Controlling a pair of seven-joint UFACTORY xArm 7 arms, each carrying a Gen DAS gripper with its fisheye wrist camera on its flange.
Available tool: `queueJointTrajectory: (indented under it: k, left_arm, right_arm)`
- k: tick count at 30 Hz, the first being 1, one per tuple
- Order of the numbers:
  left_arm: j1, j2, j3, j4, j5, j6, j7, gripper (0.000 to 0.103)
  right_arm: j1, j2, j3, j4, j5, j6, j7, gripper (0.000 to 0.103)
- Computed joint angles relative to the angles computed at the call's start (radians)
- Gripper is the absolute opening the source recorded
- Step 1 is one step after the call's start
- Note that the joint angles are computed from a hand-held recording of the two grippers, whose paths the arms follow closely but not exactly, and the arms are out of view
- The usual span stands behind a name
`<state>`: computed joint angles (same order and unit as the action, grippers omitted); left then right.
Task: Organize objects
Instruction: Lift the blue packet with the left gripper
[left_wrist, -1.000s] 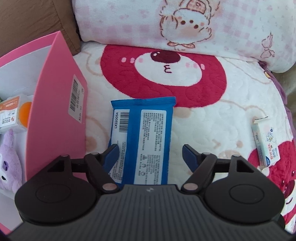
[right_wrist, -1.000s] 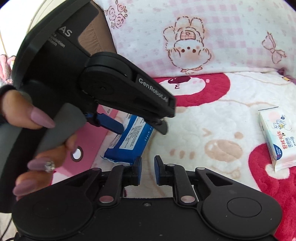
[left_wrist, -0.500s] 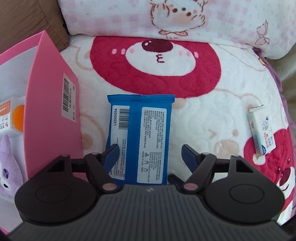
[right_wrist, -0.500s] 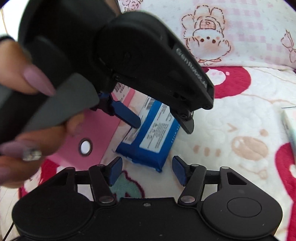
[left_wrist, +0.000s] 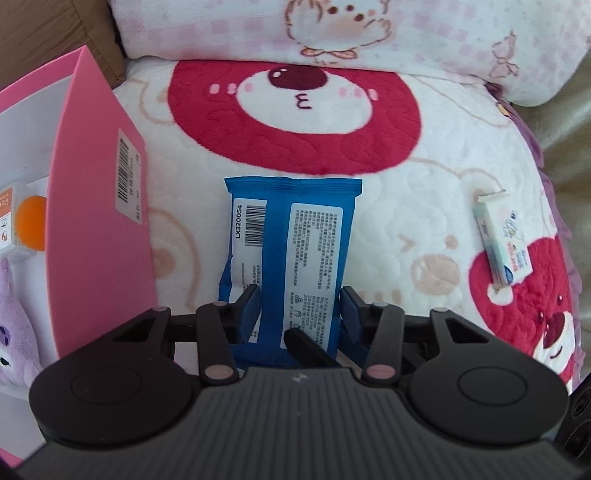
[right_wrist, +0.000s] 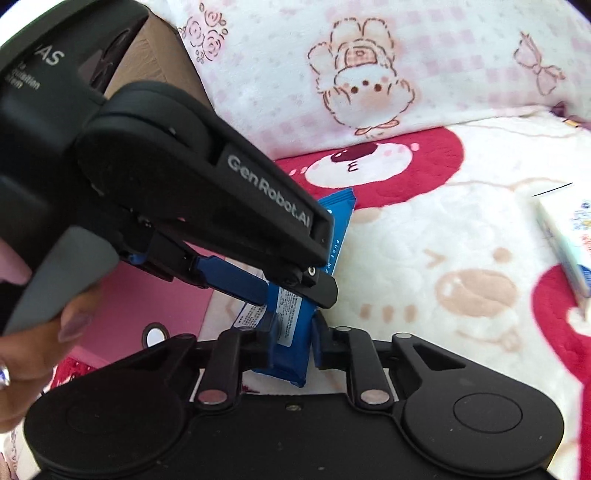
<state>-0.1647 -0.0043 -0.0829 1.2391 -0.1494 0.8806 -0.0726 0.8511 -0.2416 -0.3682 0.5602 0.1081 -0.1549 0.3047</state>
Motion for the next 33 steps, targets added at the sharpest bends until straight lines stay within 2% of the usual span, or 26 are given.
queueJointTrajectory:
  k: [5,9,11,16,19,20,22,23,24,26,27,29,30,32,33]
  left_arm:
    - [-0.014,-0.065,-0.002,-0.073,-0.08,-0.014,0.084,0.046]
    - [-0.032,-0.121,0.002,-0.147,-0.171,-0.031,0.163,0.049]
    - [-0.044,-0.146,0.003,-0.192,-0.215,-0.071,0.196,0.052]
    - [-0.072,-0.19,0.016,-0.272,-0.304,-0.16,0.268,0.057]
    - [-0.082,-0.217,0.027,-0.313,-0.353,-0.206,0.29,0.057]
    - [-0.081,-0.224,0.024,-0.324,-0.342,-0.224,0.288,0.057]
    - [-0.078,-0.233,0.015,-0.342,-0.304,-0.258,0.27,0.06]
    - [-0.077,-0.229,0.012,-0.339,-0.28,-0.246,0.254,0.06]
    - [-0.076,-0.22,0.01,-0.33,-0.259,-0.221,0.236,0.06]
    - [-0.084,-0.217,0.016,-0.339,-0.276,-0.226,0.235,0.06]
    - [-0.086,-0.219,0.017,-0.349,-0.284,-0.241,0.232,0.058]
    - [-0.091,-0.227,0.022,-0.366,-0.301,-0.256,0.23,0.053]
    - [-0.095,-0.234,0.027,-0.373,-0.311,-0.258,0.24,0.047]
    - [-0.097,-0.247,0.036,-0.376,-0.31,-0.236,0.263,0.039]
    - [-0.101,-0.255,0.049,-0.374,-0.334,-0.213,0.281,0.036]
  right_arm:
    - [-0.137,-0.12,0.134,-0.055,0.03,0.109,0.001,0.018]
    - [-0.199,-0.234,0.18,-0.095,0.054,0.243,-0.038,0.018]
    - [-0.287,-0.276,0.26,-0.12,0.023,0.282,-0.042,0.018]
    - [-0.426,-0.347,0.388,-0.156,0.022,0.33,-0.03,0.018]
    - [-0.545,-0.377,0.517,-0.168,-0.042,0.354,0.018,0.022]
    - [-0.604,-0.352,0.572,-0.145,-0.084,0.36,0.046,0.022]
    - [-0.669,-0.363,0.639,-0.151,-0.149,0.378,0.092,0.023]
    - [-0.68,-0.364,0.649,-0.159,-0.174,0.37,0.099,0.023]
    - [-0.668,-0.371,0.63,-0.16,-0.189,0.372,0.083,0.023]
    - [-0.657,-0.379,0.615,-0.165,-0.205,0.37,0.073,0.028]
    - [-0.667,-0.36,0.625,-0.156,-0.212,0.358,0.086,0.029]
    - [-0.64,-0.368,0.603,-0.164,-0.201,0.351,0.089,0.033]
    - [-0.633,-0.357,0.598,-0.158,-0.199,0.347,0.089,0.035]
    - [-0.608,-0.344,0.58,-0.153,-0.193,0.338,0.074,0.037]
    - [-0.567,-0.343,0.545,-0.158,-0.175,0.328,0.049,0.036]
